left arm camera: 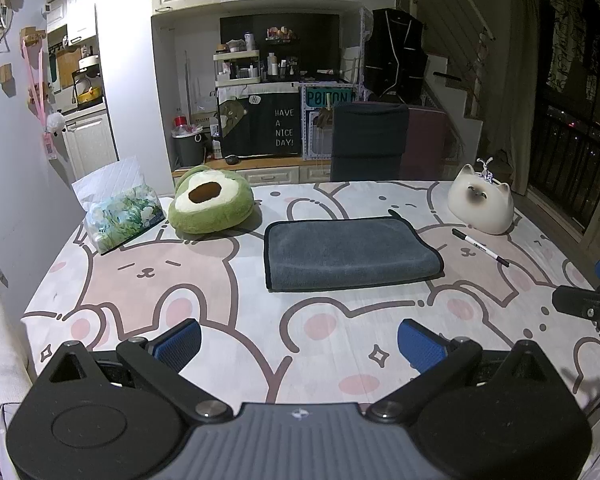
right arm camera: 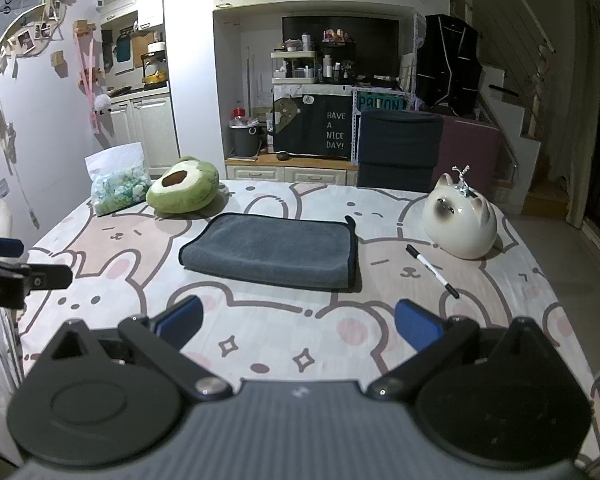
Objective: Fold towel
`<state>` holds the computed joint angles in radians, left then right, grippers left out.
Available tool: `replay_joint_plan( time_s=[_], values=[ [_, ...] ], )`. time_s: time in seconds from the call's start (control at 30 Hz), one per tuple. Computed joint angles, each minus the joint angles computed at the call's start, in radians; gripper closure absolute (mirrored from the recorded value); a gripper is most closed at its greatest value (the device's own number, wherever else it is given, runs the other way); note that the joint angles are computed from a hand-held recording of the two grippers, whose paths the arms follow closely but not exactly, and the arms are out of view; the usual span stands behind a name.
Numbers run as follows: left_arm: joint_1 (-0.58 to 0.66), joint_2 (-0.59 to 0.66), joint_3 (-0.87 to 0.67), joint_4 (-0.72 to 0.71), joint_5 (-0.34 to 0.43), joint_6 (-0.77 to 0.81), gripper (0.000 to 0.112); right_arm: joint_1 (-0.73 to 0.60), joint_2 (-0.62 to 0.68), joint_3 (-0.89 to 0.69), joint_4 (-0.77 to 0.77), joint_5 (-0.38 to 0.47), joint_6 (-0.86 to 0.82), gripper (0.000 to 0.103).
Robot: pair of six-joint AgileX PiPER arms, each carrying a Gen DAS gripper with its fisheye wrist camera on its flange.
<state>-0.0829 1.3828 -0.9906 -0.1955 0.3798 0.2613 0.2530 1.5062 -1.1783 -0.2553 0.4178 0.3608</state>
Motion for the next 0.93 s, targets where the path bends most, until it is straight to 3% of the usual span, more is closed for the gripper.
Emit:
replay_joint_plan(
  time_s=[0.93],
  values=[
    [-0.002, 0.004, -0.019, -0.007, 0.012, 0.002, 0.009, 0.001, 0.0, 0.002, 0.001, 0.001, -0.002, 0.001]
  ],
)
